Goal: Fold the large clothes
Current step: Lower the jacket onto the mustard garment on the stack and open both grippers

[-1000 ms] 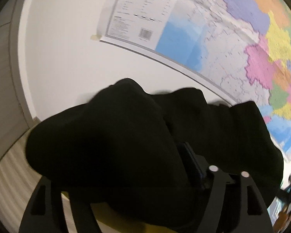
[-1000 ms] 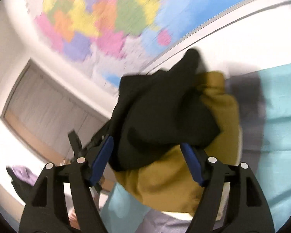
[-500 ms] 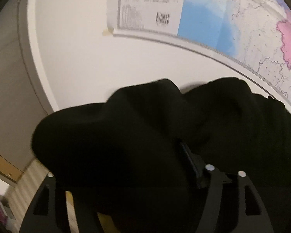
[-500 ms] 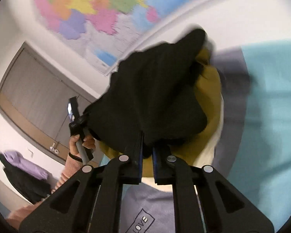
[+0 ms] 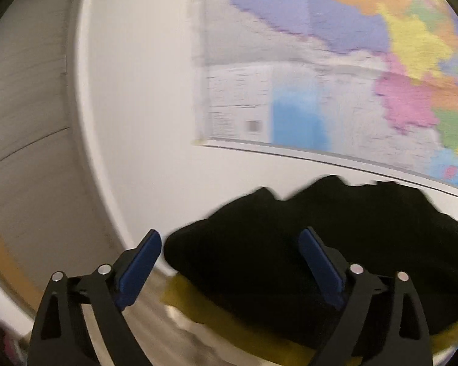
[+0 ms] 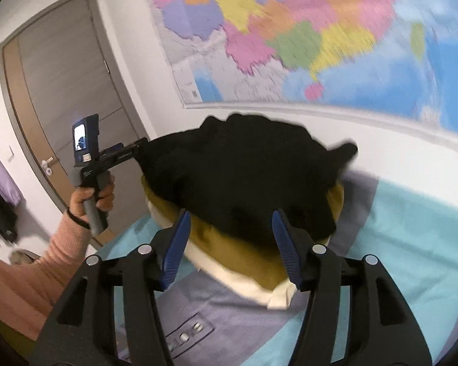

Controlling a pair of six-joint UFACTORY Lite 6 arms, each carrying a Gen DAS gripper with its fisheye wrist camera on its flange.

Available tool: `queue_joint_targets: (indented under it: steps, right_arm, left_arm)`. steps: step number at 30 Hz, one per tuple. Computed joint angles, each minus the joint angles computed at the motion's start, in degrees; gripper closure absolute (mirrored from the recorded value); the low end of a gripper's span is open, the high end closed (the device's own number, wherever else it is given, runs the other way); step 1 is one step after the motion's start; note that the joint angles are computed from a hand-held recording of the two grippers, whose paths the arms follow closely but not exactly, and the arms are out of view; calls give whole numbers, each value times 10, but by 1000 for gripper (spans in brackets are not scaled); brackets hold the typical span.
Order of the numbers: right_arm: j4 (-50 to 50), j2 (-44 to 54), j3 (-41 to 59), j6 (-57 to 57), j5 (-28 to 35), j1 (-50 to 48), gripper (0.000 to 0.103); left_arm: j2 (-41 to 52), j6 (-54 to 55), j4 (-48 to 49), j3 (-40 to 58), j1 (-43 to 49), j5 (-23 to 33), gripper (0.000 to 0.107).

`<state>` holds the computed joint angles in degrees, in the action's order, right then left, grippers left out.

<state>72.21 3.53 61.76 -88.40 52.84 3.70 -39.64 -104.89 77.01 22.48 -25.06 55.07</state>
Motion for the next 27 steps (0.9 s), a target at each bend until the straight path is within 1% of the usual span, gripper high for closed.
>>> queue_joint_targets:
  steps: [1, 2, 4, 5, 7, 9, 12, 14, 17, 20, 22, 23, 26, 27]
  right_arm:
    - [3, 12, 18, 8, -14, 16, 47]
    - [10, 26, 36, 13, -31, 30, 47]
    - [21, 72, 84, 26, -70, 60, 47]
    - [32, 88, 99, 25, -94, 70, 47]
    - [26, 128, 136, 46, -102, 80, 47]
    - [5, 188, 182, 94, -108, 89, 47]
    - [-3, 229, 193, 103, -114, 93, 47]
    - [11, 230, 179, 76, -117, 92, 47]
    - [-1, 230, 185, 94, -106, 88, 47]
    - [-10, 210, 171, 89, -112, 90, 47]
    - [-7, 187, 147, 74, -121, 91, 45]
    - [-1, 169, 128, 62, -128, 91, 42]
    - [41, 129, 85, 16, -117, 76, 41]
    - [51, 120, 76, 4, -121, 75, 41]
  left_arm:
    - [11, -1, -2, 5, -7, 1, 17]
    - [38, -14, 1, 17, -20, 14, 17]
    - [67, -22, 8, 25, -18, -11, 17]
    - [97, -42, 12, 32, -17, -19, 17]
    - [138, -72, 26, 38, -25, -30, 17]
    - [183, -102, 38, 46, -28, -39, 17]
    - [208, -133, 57, 48, -26, -53, 17]
    - [207, -137, 56, 45, -28, -51, 17]
    - [193, -137, 38, 44, -49, -42, 17]
    - [181, -137, 15, 48, -110, 9, 15]
    - [179, -138, 3, 56, -153, 40, 12]
    - [183, -138, -4, 65, -178, 62, 11]
    - [197, -143, -10, 87, -225, 88, 11]
    - [204, -145, -8, 95, -233, 88, 11]
